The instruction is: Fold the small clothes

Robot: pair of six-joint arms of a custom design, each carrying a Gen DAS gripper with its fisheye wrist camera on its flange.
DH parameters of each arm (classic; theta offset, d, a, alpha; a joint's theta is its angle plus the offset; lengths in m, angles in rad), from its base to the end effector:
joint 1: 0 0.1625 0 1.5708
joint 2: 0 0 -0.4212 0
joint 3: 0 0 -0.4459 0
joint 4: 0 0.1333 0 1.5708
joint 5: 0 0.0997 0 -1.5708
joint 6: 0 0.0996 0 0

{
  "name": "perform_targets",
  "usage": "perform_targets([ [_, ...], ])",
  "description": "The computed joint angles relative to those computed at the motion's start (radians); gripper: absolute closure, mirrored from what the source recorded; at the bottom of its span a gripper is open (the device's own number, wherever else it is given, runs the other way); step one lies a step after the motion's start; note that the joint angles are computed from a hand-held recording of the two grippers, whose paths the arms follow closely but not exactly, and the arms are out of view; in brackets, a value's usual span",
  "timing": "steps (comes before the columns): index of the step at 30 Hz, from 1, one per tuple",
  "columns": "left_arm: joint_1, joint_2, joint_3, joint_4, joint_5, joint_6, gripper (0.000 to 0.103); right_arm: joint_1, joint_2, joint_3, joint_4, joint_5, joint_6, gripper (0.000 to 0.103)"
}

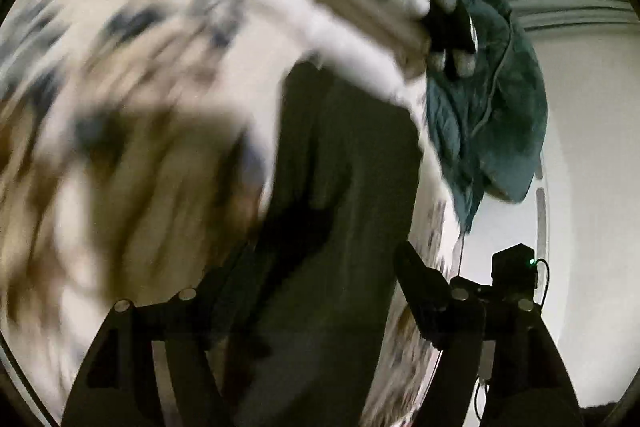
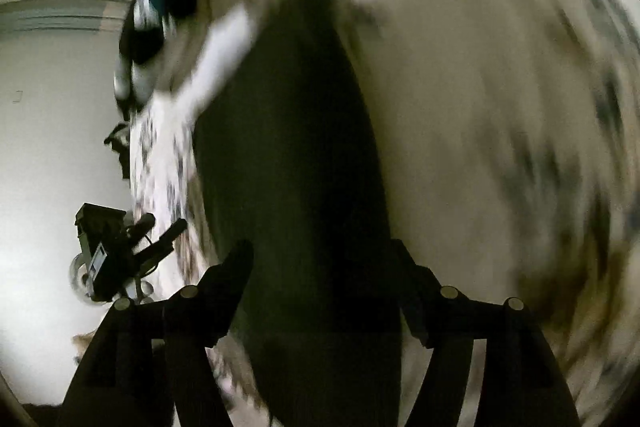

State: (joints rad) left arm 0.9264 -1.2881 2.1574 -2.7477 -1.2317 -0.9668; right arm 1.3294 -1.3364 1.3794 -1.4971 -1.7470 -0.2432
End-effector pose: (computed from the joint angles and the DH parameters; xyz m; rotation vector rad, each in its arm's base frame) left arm -0.1846 -0.5227 0.1670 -0.5689 2.9947 -0.7035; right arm -0.0383 -0.6403 0.4440 0.0181 -2.9897 -0.2329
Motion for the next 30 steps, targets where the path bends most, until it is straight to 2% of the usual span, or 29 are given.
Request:
perform_targets([
  [3, -0.155, -0.117, 0.152, 0.121, 0.041, -0.221, 0.032, -0.068, -0.154, 0.122, 0.116, -0.023, -0.002, 0.033],
  [7, -0.311, -0.139, 0.291, 0.142, -0.018, -0.515, 0.032, -0.165, -0.330, 0.269, 0.218, -0.083, -0.018, 0.033],
  [9, -0.381, -0.125, 0.362, 0.099, -0.062, -0.648, 0.032, -0.235, -0.410, 0.349, 0.234, -0.096, -0.026, 0.033],
  [12, -0.428, -0.055, 0.407, 0.001, -0.114, -0.723, 0.032, -0.325, -0.504, 0.457, 0.241, -0.127, -0.064, 0.033],
  [16, -0.451, 0.048, 0.419, -0.135, -0.133, -0.749, 0.032, -0.416, -0.574, 0.578, 0.233, -0.129, -0.098, 0.033],
  [22, -0.464, 0.077, 0.384, -0.087, -0.088, -0.722, 0.032, -0.542, -0.653, 0.704, 0.142, 0.008, -0.116, 0.031],
  [24, -0.484, 0.061, 0.378, -0.038, -0.058, -0.711, 0.070, -0.560, -0.685, 0.728, 0.111, 0.048, -0.136, 0.035],
  [25, -0.489, 0.060, 0.383, -0.042, -0.058, -0.709, 0.093, -0.558, -0.702, 0.742, 0.096, 0.043, -0.151, 0.046],
  [27, -0.531, 0.043, 0.424, -0.099, -0.024, -0.752, 0.094, -0.533, -0.729, 0.767, 0.056, -0.011, -0.178, 0.063],
  [28, -0.536, 0.052, 0.425, -0.109, -0.015, -0.758, 0.094, -0.536, -0.743, 0.773, 0.053, -0.016, -0.198, 0.075],
  [30, -0.555, 0.035, 0.437, -0.107, 0.002, -0.794, 0.094, -0.539, -0.766, 0.780, 0.054, -0.016, -0.230, 0.091],
])
